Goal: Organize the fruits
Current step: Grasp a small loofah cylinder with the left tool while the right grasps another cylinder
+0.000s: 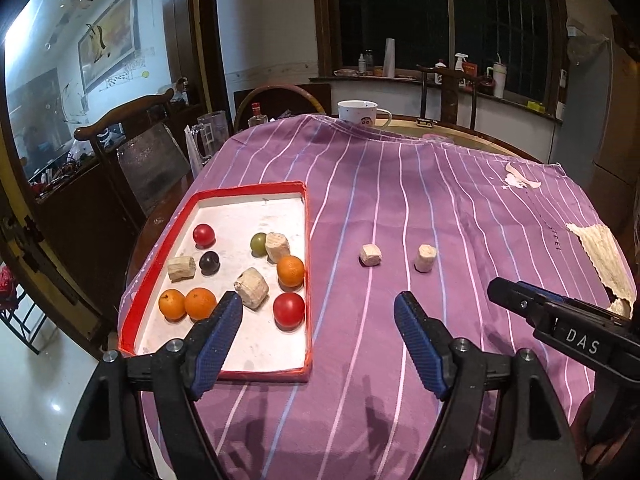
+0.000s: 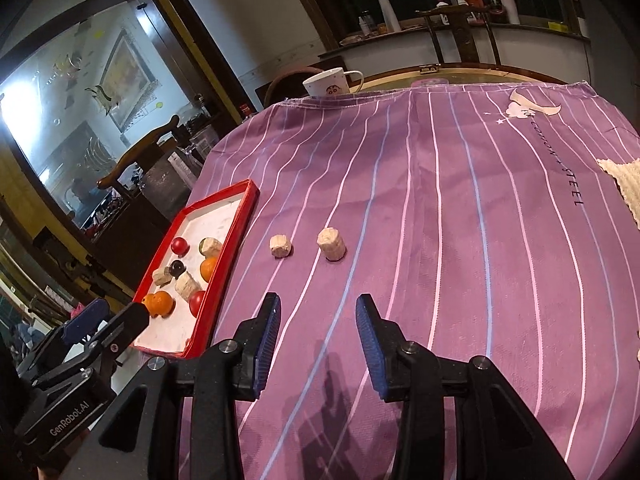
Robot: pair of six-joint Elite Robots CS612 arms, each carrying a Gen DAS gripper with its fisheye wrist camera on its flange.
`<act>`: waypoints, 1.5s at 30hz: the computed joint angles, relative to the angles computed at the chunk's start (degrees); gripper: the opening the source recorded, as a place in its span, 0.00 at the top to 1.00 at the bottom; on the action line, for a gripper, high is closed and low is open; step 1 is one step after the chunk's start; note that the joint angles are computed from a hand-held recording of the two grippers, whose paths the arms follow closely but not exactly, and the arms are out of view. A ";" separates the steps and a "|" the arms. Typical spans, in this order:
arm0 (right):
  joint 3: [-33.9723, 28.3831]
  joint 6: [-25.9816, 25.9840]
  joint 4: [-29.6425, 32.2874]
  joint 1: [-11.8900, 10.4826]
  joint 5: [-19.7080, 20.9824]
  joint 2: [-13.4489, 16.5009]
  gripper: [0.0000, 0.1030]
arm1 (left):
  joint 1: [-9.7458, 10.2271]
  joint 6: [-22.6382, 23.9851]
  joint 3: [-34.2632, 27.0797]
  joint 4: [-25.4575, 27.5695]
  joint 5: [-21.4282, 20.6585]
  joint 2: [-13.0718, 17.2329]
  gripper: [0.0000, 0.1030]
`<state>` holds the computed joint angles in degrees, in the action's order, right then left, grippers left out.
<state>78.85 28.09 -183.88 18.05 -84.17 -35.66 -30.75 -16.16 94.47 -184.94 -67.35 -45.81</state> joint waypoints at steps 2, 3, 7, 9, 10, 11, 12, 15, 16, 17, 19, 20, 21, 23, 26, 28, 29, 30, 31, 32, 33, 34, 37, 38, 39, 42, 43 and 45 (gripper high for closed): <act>0.09 -0.07 0.11 0.05 -0.06 -0.02 0.58 | 0.02 0.08 -0.11 0.30 -0.07 0.09 0.25; 0.03 -0.09 0.25 0.05 0.00 0.01 0.58 | 0.06 0.08 -0.09 0.37 -0.16 0.10 0.25; -0.63 -0.37 1.50 0.22 0.12 0.35 0.58 | 0.36 -0.25 -0.22 0.88 -0.95 0.28 0.25; -1.02 -0.51 2.12 0.33 0.16 0.59 0.58 | 0.52 -0.45 -0.38 1.24 -1.30 0.42 0.25; -1.23 -0.60 2.50 0.36 0.21 0.71 0.58 | 0.65 -0.56 -0.52 1.47 -1.57 0.52 0.25; -1.35 -0.62 2.72 0.38 0.26 0.80 0.58 | 0.70 -0.64 -0.61 1.64 -1.72 0.60 0.25; -1.55 -0.59 3.05 0.39 0.37 0.92 0.58 | 0.80 -0.72 -0.80 1.94 -1.91 0.71 0.25; -2.06 -0.43 3.94 0.36 1.10 1.27 0.58 | 1.02 -1.00 -1.33 2.85 -2.41 1.08 0.25; -2.21 -0.29 4.19 0.31 1.42 1.38 0.58 | 1.11 -1.10 -1.45 3.04 -2.59 1.18 0.25; -2.37 -0.14 4.46 0.27 1.65 1.50 0.58 | 1.17 -1.23 -1.56 3.22 -2.68 1.27 0.25; -2.66 -0.05 5.03 0.25 1.70 1.69 0.58 | 1.33 -1.46 -1.83 3.69 -2.98 1.47 0.25; -2.81 0.00 5.27 0.27 1.68 1.78 0.58 | 1.40 -1.55 -1.96 3.89 -3.15 1.55 0.25; -2.94 0.07 5.48 0.25 1.75 1.87 0.58 | 1.49 -1.69 -2.14 4.18 -3.35 1.68 0.24; -3.25 0.04 5.95 0.24 1.80 2.04 0.58 | 1.63 -1.85 -2.43 4.73 -3.63 1.84 0.24; -3.52 -0.28 6.80 0.29 1.73 2.14 0.58 | 1.85 -1.97 -2.80 5.37 -4.10 2.15 0.24; -3.87 -0.94 7.79 0.28 1.76 2.14 0.58 | 2.04 -2.06 -3.07 5.80 -4.31 2.32 0.24; -4.10 -1.53 8.54 0.25 1.77 2.04 0.57 | 2.18 -2.23 -3.16 6.03 -4.37 2.39 0.24; -4.25 -2.07 9.01 0.23 1.69 1.94 0.57 | 2.31 -2.47 -3.25 6.22 -4.46 2.45 0.24; -4.52 -3.02 9.70 0.25 1.36 1.79 0.57 | 2.51 -2.87 -3.35 6.47 -4.67 2.52 0.24; -5.10 -4.95 11.16 0.33 0.36 1.57 0.57 | 2.65 -3.21 -3.43 6.64 -4.86 2.57 0.24; -5.85 -6.75 12.71 0.46 -0.84 1.53 0.57 | 2.84 -3.62 -3.55 6.84 -5.16 2.67 0.24; -6.98 -8.99 14.73 0.67 -2.56 1.67 0.58 | 3.03 -4.13 -3.71 7.16 -5.55 2.79 0.24; -10.49 -14.57 16.90 1.41 -8.58 3.32 0.58 | 3.64 -5.61 -4.15 7.78 -7.84 3.14 0.24; -12.23 -17.10 17.24 1.68 -10.68 4.43 0.58 | 3.70 -5.74 -4.16 7.65 -8.42 3.21 0.24; -13.57 -18.79 17.52 1.72 -11.32 5.34 0.58 | 3.73 -5.72 -4.14 7.47 -8.92 3.23 0.24; -17.60 -19.66 18.37 1.35 -10.03 7.96 0.58 | 3.69 -5.10 -4.04 6.97 -9.28 3.22 0.24; -18.58 -19.14 18.43 1.20 -9.18 8.55 0.58 | 3.70 -5.03 -4.00 6.97 -9.36 3.21 0.24; -20.51 -17.71 18.83 0.84 -6.97 9.71 0.58 | 3.80 -4.88 -4.07 7.09 -9.59 3.25 0.24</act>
